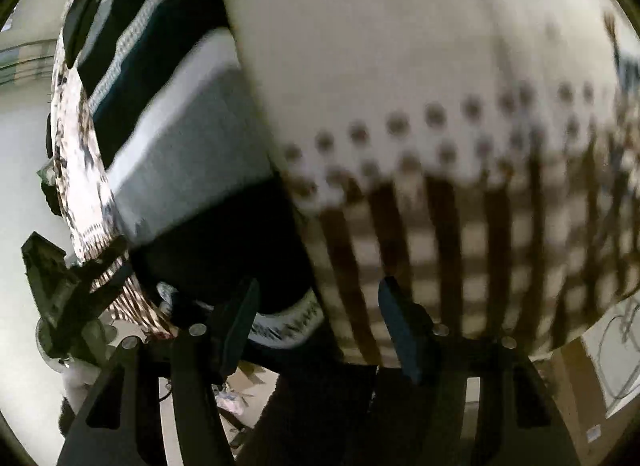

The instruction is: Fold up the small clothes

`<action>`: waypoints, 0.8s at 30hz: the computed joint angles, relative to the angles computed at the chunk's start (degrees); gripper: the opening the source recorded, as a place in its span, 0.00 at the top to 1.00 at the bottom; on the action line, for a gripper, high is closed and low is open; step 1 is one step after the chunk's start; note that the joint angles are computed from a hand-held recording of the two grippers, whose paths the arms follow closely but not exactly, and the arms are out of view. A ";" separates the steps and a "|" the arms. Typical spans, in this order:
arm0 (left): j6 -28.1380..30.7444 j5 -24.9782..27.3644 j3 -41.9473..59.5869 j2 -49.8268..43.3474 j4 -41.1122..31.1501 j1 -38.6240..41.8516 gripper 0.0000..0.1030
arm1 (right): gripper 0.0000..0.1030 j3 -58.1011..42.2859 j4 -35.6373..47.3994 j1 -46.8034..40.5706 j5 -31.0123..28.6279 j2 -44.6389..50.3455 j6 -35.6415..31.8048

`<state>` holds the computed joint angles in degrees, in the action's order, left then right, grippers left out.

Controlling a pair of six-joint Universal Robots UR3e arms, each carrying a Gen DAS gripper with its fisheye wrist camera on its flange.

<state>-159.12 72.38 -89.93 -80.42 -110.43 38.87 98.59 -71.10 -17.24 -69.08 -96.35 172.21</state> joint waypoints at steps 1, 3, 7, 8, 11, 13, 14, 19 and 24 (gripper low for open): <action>0.26 0.21 -0.63 0.95 0.46 -0.39 0.23 | 0.38 2.49 -0.31 -0.58 0.32 -1.73 -0.77; 0.16 0.97 -1.27 3.01 0.40 -1.26 0.23 | 0.38 6.71 -2.92 0.20 1.55 -3.55 -0.16; 4.08 -1.30 -3.20 8.53 -1.56 1.94 0.93 | 0.39 11.93 -7.53 2.50 3.42 -6.26 2.63; 5.90 -1.27 -3.12 9.65 -2.74 3.28 0.90 | 0.45 12.62 -7.57 2.43 3.77 -7.73 2.60; 12.22 -1.59 -2.77 12.68 -6.19 9.28 0.91 | 0.87 13.66 -8.49 3.79 4.79 -10.68 5.42; 14.12 -0.61 -2.55 12.82 -6.81 11.49 0.91 | 0.89 13.58 -9.79 5.54 4.75 -11.89 7.19; 14.67 0.72 -3.23 12.92 -6.04 11.89 0.90 | 0.89 12.91 -10.26 6.48 4.58 -11.57 8.02; 12.75 -1.40 -5.04 11.09 -6.16 11.83 0.65 | 0.87 10.83 -11.11 10.81 2.21 -9.32 6.52; 18.69 -10.16 -7.94 9.81 -14.61 18.98 0.27 | 0.42 11.43 -9.30 6.40 5.76 -9.01 2.27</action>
<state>-140.43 62.22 -97.86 -70.61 -125.04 57.85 110.02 -80.39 -10.84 -63.32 -105.36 174.47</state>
